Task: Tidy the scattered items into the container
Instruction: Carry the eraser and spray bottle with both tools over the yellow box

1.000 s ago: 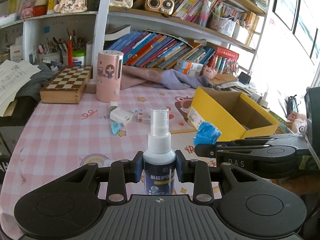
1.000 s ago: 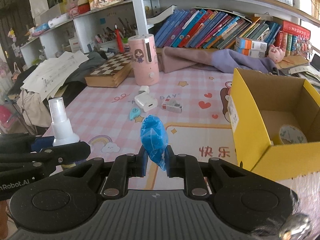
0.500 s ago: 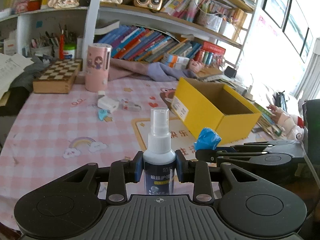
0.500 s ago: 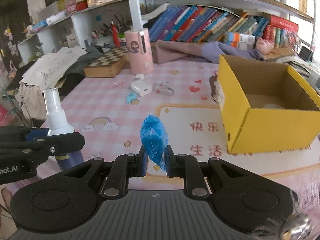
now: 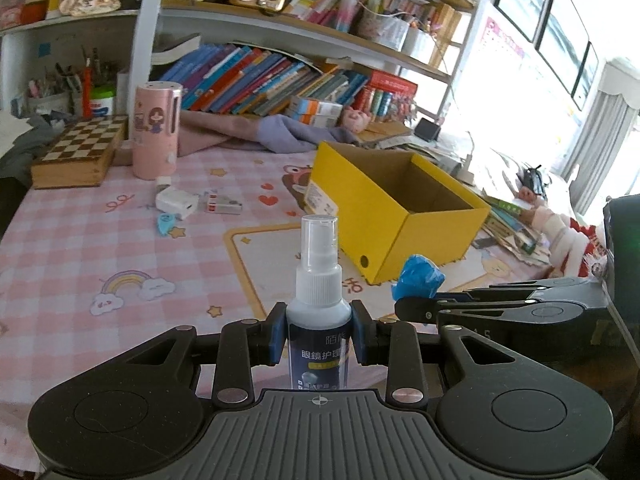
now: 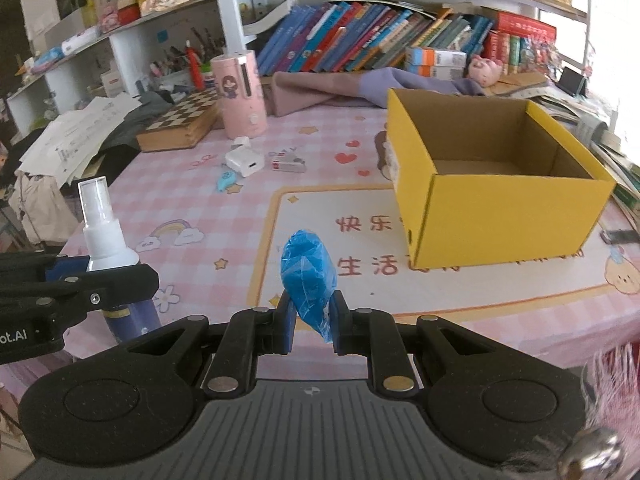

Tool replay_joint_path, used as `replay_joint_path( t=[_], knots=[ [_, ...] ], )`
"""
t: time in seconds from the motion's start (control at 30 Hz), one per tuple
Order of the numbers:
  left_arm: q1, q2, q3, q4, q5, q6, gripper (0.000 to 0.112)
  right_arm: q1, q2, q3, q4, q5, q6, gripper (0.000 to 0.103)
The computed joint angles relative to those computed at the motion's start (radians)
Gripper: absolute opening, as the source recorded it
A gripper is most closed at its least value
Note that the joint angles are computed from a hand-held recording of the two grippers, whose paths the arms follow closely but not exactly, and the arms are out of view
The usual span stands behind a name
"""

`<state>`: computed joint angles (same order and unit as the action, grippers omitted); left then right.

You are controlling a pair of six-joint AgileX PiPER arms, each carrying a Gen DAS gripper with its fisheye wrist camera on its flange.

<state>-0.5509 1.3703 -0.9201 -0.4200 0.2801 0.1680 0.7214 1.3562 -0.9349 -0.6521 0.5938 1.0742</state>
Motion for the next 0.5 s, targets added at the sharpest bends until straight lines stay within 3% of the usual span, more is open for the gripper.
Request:
replay_joint_path(
  t=[0.5],
  knots=[
    [-0.072,0.079,-0.073,-0.121,0.014,0.137,0.031,-0.027,-0.106,0.086,-0.032,0.060,0.062,0.016]
  ],
)
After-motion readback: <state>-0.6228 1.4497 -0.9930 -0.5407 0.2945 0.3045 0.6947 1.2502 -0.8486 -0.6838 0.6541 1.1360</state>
